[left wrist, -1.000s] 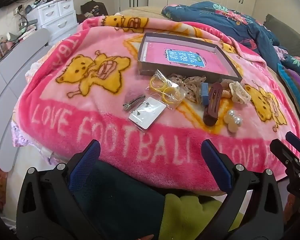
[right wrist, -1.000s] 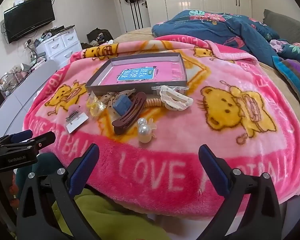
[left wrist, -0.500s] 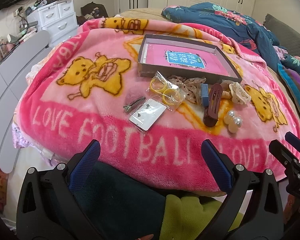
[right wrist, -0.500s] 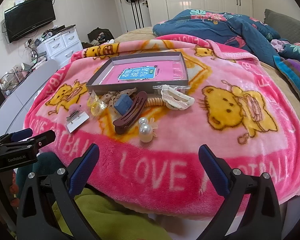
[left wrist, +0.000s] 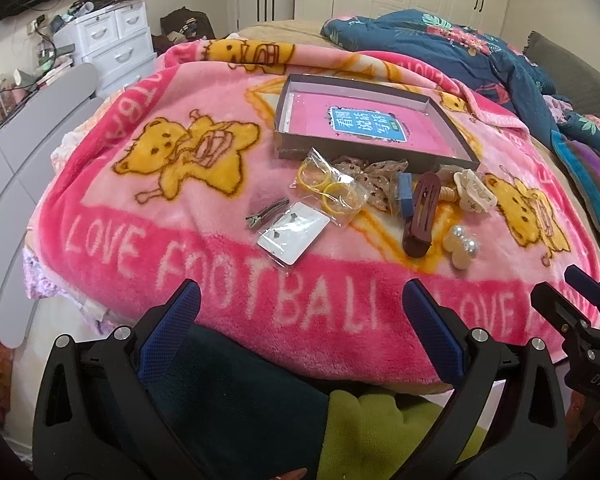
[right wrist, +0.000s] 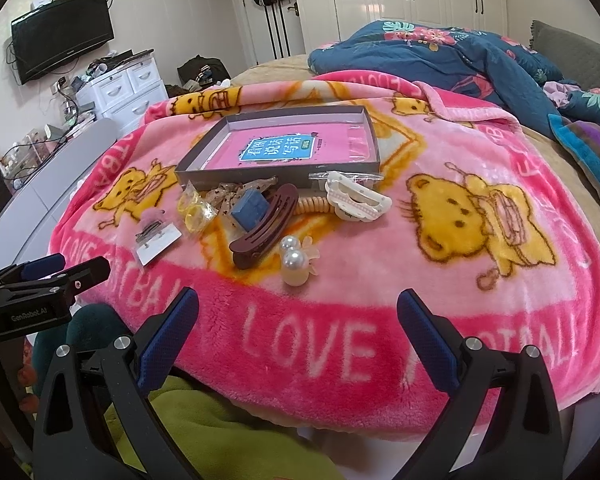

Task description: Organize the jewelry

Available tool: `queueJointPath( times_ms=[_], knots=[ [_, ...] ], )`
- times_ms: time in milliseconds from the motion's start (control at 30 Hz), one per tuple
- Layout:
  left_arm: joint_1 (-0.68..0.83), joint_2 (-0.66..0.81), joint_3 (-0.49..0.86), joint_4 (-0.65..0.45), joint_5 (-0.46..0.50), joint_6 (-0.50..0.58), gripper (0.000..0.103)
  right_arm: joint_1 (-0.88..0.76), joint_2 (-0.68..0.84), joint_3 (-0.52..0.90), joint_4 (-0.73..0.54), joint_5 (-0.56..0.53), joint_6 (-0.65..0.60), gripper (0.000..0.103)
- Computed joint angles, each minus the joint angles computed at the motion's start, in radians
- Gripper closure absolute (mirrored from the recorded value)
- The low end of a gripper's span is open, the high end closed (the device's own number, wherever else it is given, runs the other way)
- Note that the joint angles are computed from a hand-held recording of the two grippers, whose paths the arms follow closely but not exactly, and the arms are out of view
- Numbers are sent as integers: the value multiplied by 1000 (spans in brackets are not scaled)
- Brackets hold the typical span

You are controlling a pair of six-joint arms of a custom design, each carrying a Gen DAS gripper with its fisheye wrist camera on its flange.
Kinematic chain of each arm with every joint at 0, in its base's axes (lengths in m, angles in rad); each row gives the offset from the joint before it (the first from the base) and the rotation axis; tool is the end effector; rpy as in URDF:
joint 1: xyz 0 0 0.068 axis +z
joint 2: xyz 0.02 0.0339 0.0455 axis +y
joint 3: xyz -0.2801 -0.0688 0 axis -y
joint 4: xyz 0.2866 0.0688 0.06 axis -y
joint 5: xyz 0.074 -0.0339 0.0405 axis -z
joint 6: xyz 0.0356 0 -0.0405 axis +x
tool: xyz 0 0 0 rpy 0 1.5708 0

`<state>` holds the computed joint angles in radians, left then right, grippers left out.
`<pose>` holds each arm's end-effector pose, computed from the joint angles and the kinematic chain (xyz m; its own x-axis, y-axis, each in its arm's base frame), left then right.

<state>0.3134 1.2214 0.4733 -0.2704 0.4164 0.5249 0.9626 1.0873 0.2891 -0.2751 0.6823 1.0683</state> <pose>0.2241 0.0575 0.1350 -0.7410 0.2416 -0.6266 0.3365 0.9410 -0.0351 0.1220 0.1360 0.1088 -0.6494 0.2577 -0.7155 0.2161 0.9646 0.1514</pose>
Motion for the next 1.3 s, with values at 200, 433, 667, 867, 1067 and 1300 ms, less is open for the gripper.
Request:
queueJointPath(
  times_ms=[200,433,667,867,1067,1300],
  knots=[
    [0,-5,-3,1,0,1,8,10,14,6,2,5,12,4],
    [4,-7,-2,-4,6,5,8,-3,-1,2,1,2,-4,4],
    [5,-5,2,-9,7,5,8,-3,-4,1,0,0,-5,4],
    [6,3,9,-5,4,3,8,-32,-46,-11,-2,-15,-40,4],
    [12,35,24,14,-6,-12,8,-45,-21,0,29,-30,-66,4],
    [44,96,56,42,-17,-28,8,-107,18,-15,133,-94,-143,4]
  ],
)
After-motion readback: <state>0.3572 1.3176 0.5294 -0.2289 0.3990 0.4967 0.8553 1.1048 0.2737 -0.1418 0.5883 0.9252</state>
